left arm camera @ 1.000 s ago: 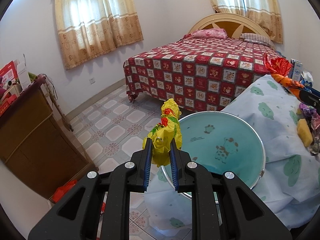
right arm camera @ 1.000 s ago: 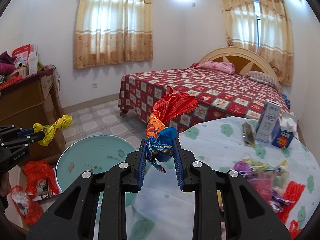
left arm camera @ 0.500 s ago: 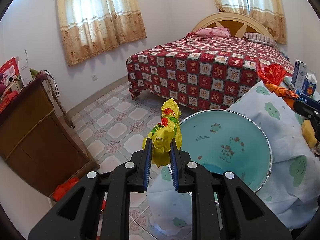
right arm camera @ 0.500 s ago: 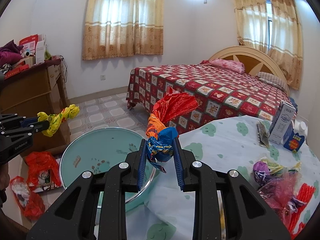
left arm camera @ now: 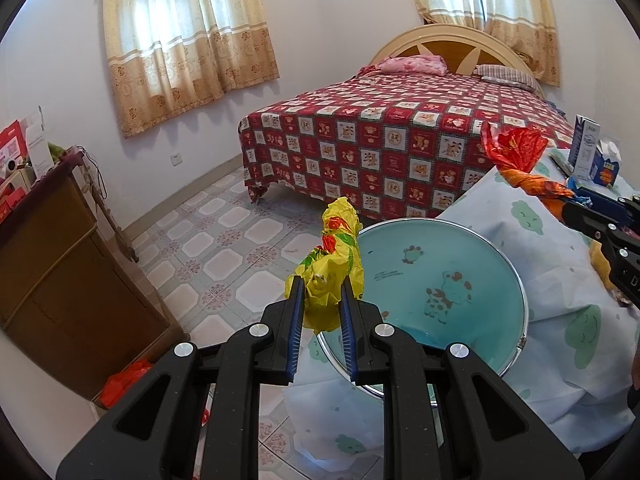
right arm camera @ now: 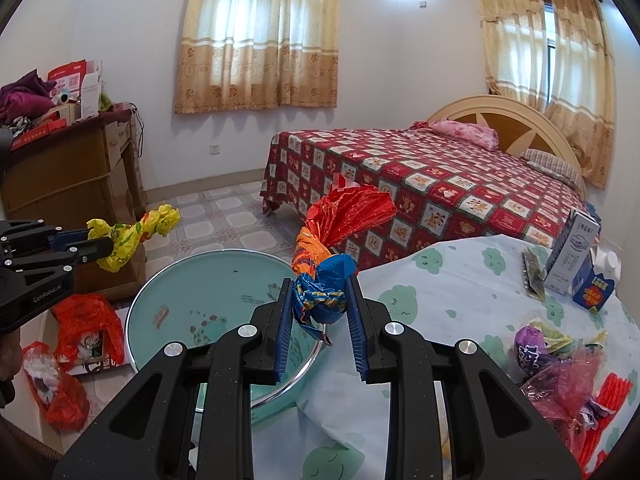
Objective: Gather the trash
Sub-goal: 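Carry the yellow wrapper over the teal bin with the left tool while the right tool holds the candy wrapper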
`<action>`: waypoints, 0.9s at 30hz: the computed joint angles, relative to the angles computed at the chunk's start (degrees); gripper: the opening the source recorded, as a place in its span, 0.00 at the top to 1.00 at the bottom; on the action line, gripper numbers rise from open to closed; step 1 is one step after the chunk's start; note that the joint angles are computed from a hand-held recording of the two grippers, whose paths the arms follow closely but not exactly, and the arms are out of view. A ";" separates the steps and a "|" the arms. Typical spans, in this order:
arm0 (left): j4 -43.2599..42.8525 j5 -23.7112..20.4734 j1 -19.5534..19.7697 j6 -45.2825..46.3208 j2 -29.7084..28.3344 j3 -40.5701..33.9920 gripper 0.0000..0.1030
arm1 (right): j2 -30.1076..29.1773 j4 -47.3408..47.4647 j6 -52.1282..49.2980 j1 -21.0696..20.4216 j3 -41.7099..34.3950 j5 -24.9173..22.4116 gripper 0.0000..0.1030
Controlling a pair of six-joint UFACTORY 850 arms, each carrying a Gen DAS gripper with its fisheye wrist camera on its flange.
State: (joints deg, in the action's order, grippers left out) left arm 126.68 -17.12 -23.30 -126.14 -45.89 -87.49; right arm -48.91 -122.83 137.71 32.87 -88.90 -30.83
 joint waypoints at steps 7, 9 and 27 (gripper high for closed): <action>0.31 0.15 -0.04 -0.14 0.15 0.15 0.83 | 0.19 -0.06 -0.39 -0.04 0.07 0.07 0.74; 0.34 0.30 -0.03 -0.26 0.15 0.13 0.83 | 0.22 0.04 -0.54 -0.02 0.06 0.09 0.74; 14.88 1.92 -0.31 -12.13 1.09 1.84 0.64 | -0.97 -0.66 -2.64 0.24 -1.59 3.52 0.65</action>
State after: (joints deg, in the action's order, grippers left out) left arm 141.55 -15.20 -23.61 -138.27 -44.80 -85.65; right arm -49.89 -123.49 135.07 33.12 -90.49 -27.31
